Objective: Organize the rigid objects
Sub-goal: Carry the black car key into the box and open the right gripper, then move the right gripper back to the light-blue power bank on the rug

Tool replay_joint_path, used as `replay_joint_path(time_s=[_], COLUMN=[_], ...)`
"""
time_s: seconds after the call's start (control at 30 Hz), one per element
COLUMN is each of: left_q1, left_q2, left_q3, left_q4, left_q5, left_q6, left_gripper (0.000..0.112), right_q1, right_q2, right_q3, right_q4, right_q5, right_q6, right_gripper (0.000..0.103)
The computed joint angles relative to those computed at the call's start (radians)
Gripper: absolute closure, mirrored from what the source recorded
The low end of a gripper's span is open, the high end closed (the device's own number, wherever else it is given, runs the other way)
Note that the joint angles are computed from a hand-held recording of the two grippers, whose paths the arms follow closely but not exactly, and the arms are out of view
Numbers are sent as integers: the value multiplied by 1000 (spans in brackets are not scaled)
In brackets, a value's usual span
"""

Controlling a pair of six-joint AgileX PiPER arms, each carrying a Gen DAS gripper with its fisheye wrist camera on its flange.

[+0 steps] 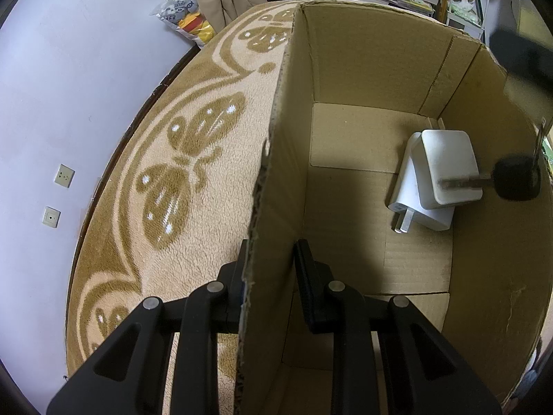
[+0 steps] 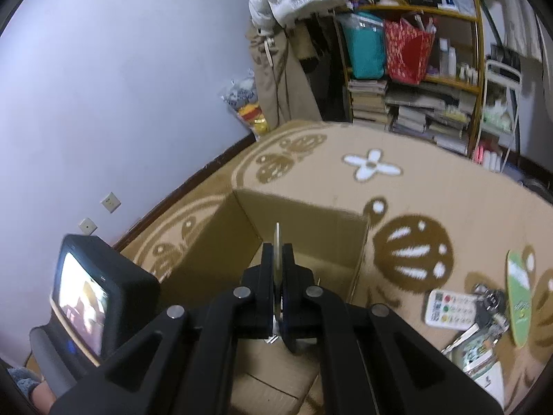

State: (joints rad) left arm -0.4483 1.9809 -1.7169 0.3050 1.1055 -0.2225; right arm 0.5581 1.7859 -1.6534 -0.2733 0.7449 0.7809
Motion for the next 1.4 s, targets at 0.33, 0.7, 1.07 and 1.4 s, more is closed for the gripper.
replay_joint_path(time_s=[0.33, 0.7, 1.07, 1.4], left_q1=[-1, -1, 1, 2], left_q2=[0, -2, 7, 6], left_q3=[3, 9, -6, -5], left_q4=[0, -2, -4, 0], left_q5=[-2, -6, 0, 0], left_q6=[-2, -3, 0, 2], left_gripper=[89, 89, 89, 89], right_q1=[7, 13, 5, -1], right_q2=[38, 29, -86, -227], right_q3=[-16, -48, 59, 229], right_q4=[21, -6, -56, -108], right_q5=[38, 107, 150, 208], right_q6=[-15, -16, -8, 93], right_gripper=[98, 96, 81, 31])
